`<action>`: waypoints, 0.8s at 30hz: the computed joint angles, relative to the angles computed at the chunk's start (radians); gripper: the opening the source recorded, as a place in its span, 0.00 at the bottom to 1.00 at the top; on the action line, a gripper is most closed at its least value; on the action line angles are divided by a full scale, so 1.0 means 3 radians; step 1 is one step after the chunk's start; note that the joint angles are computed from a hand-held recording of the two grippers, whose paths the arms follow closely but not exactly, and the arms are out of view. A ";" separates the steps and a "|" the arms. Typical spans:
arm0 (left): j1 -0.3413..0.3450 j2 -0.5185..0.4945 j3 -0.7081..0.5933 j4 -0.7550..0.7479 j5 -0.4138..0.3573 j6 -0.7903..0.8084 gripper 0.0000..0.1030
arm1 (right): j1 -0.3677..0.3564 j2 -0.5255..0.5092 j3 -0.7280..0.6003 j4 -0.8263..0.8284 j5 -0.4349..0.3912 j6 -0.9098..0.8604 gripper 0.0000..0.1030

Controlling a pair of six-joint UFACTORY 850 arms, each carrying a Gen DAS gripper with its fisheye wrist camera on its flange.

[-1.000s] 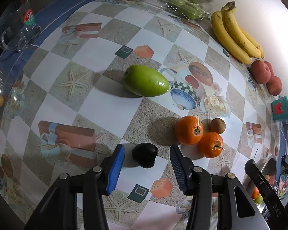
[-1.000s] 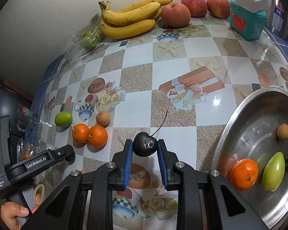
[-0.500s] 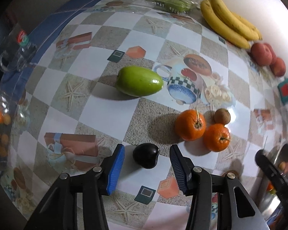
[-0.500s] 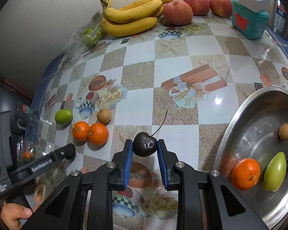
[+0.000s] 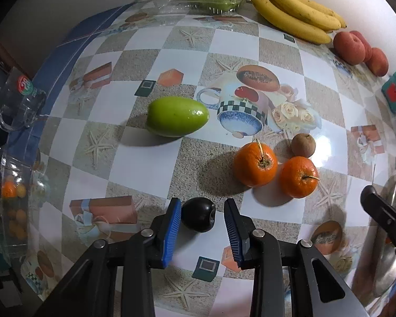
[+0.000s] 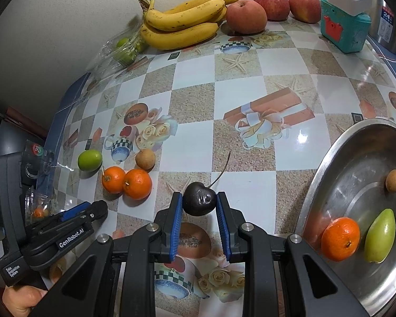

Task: Organize fruits
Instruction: 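Hold the cherry and plum lifted in both grippers above the table, then carry the cherry and plum over the steel basin with both grippers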

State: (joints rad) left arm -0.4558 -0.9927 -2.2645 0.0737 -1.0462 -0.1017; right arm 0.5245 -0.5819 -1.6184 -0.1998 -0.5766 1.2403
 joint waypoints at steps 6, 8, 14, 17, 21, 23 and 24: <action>0.0009 -0.0012 -0.0006 0.0050 0.0000 -0.0025 0.29 | 0.0000 -0.0006 -0.0007 0.0002 -0.0007 -0.0007 0.26; 0.0013 -0.0012 -0.0004 0.0054 0.0005 -0.0031 0.28 | 0.0001 -0.0006 -0.0008 -0.0002 -0.0004 -0.0011 0.26; 0.0061 0.0056 0.0060 -0.0062 0.0097 0.0028 0.28 | 0.0000 -0.0005 -0.0004 -0.0002 0.0000 -0.0005 0.26; 0.0090 0.0138 0.0119 -0.0159 0.0200 0.0047 0.28 | 0.0001 0.0009 0.0007 -0.0017 0.0011 0.0013 0.26; 0.0126 0.0293 0.0243 -0.0265 0.0406 0.0043 0.28 | 0.0007 0.0091 0.0082 -0.0108 0.0078 0.0136 0.26; 0.0143 0.0364 0.0295 -0.0355 0.0490 0.0083 0.28 | 0.0011 0.0145 0.0131 -0.0180 0.0088 0.0230 0.26; 0.0145 0.0378 0.0293 -0.0393 0.0507 0.0090 0.28 | 0.0014 0.0169 0.0152 -0.0218 0.0068 0.0285 0.26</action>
